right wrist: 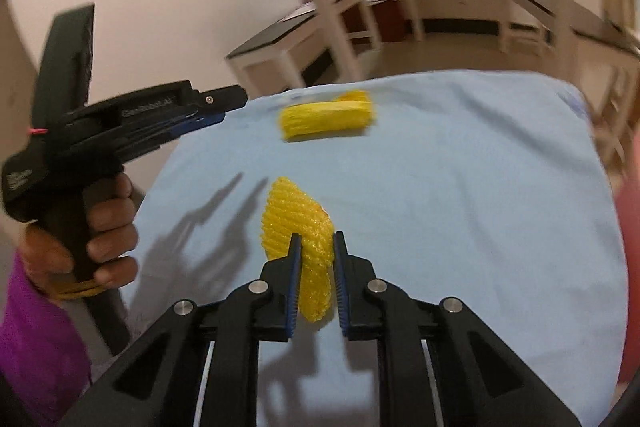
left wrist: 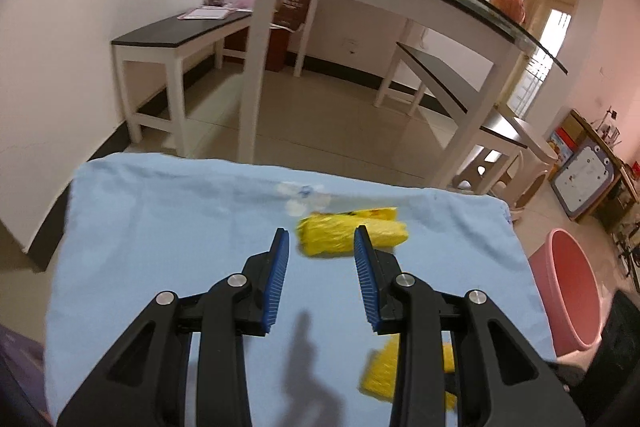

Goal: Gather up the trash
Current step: 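Grasp the flat yellow foam mesh with the right tool, then grasp the yellow candy wrapper with the left tool while the right tool holds the foam mesh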

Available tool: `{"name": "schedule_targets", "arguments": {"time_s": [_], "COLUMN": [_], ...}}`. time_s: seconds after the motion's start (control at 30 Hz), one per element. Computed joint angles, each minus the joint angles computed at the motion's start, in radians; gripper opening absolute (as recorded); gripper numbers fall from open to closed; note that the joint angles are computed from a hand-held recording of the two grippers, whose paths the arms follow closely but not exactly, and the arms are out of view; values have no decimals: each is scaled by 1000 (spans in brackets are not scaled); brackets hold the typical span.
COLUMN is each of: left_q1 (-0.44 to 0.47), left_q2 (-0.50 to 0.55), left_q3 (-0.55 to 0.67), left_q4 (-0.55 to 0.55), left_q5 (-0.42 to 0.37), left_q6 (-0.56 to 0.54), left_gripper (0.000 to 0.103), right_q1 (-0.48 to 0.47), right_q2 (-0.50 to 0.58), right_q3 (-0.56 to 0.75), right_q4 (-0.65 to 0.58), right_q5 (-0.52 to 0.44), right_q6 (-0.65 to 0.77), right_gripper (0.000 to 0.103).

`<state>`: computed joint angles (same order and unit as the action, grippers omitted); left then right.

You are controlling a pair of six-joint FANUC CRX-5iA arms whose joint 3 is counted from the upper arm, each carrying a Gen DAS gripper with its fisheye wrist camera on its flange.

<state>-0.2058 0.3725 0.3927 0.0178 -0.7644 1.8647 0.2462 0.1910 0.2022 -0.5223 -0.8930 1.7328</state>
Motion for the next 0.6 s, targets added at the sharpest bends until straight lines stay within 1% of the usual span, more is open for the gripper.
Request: {"name": "schedule_targets", "arguments": {"time_s": [0.13,0.2,0.37,0.47,0.5,0.6], "left_q1": [-8,-7,14,18,19,18], "left_q2": [80,125,211,201,183,136], "left_q3": [98,156,242,204,166,81], "left_q4": [-19,-29,36,78,104,178], "left_q5": [-25,-56,-128,-125,-106,-88], "left_q6": [34,52,41,5,-24,-115], "left_gripper": [34,34,34,34,34,34], "right_q1": [-7,-1,-45,-50,-51,-45], "right_q2": [-23,-38,-20,-36,-38,-39], "right_q3": [-40,-68,-41,-56,-59,-60], "right_q4": [1,7,-80,-84,-81,-67], "right_q5": [58,100,69,73,80,91], "right_q6": [1,17,68,62,59,40], "right_gripper": [14,15,15,15,15,15]}}
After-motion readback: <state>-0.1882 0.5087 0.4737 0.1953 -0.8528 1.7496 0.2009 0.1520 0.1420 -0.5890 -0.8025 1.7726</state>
